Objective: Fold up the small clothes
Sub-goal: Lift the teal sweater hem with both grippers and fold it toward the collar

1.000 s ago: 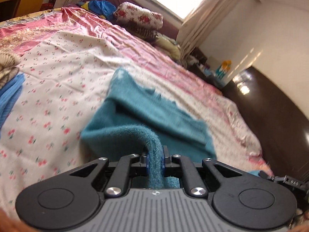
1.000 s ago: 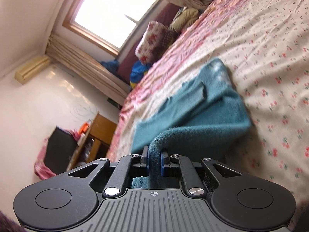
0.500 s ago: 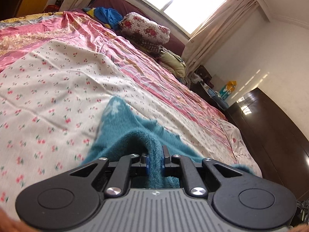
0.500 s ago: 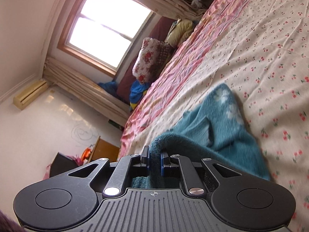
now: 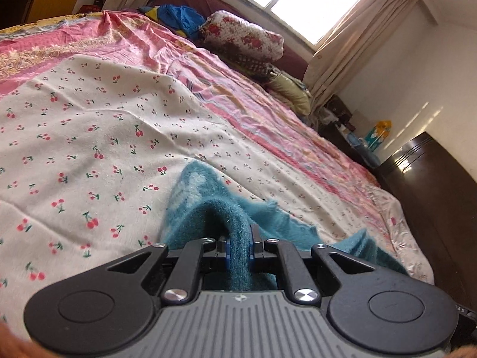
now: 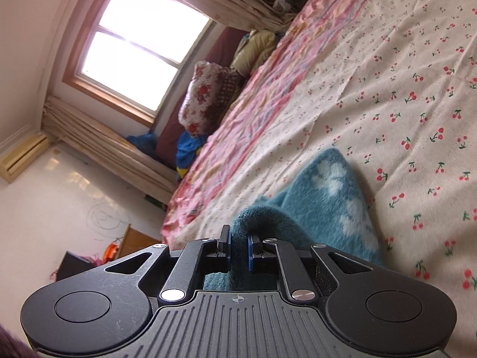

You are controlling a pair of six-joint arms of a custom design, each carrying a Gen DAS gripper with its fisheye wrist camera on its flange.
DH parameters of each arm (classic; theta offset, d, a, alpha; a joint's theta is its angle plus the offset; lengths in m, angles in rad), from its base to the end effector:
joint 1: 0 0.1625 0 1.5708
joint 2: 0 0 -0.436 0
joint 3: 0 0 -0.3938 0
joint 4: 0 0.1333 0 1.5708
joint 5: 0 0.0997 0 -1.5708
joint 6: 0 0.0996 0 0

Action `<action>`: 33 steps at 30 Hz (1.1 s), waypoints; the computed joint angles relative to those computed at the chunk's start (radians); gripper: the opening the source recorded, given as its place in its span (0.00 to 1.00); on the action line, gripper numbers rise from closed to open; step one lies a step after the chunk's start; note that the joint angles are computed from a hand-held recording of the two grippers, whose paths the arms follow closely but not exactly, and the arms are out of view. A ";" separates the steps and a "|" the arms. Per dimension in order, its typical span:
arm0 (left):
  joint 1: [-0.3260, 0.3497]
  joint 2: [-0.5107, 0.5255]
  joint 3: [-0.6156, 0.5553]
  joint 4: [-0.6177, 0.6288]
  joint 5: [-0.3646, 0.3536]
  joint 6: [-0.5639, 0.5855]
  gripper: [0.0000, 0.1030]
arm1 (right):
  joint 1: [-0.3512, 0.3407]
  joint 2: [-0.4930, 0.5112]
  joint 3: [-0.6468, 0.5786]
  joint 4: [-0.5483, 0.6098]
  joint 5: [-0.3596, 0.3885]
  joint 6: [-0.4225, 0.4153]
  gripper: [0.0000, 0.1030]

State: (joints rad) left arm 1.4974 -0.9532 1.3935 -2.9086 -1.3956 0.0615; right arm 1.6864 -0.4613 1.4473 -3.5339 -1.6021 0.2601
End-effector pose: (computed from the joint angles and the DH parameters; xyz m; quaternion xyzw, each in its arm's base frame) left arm 0.0954 -0.7566 0.3669 0.0226 0.8981 -0.4326 0.0763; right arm 0.2154 -0.7261 0.0552 0.0711 0.8801 -0.4636 0.0741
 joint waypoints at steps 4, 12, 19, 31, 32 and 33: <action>0.006 0.028 -0.040 0.018 -0.006 -0.012 0.16 | -0.013 0.027 -0.047 0.019 -0.008 0.033 0.10; 0.008 0.061 -0.075 0.004 0.007 -0.045 0.16 | -0.021 0.064 -0.110 0.071 -0.070 0.045 0.10; 0.008 0.077 -0.096 -0.013 0.009 -0.083 0.18 | -0.026 0.072 -0.124 0.078 -0.076 0.057 0.11; -0.002 0.099 -0.132 -0.012 0.023 -0.121 0.23 | -0.045 0.072 -0.119 0.055 -0.030 0.113 0.14; -0.001 0.100 -0.133 -0.011 0.024 -0.130 0.24 | -0.047 0.070 -0.115 0.053 -0.024 0.112 0.16; 0.000 0.099 -0.132 -0.013 0.022 -0.141 0.24 | -0.048 0.068 -0.111 0.051 -0.015 0.113 0.17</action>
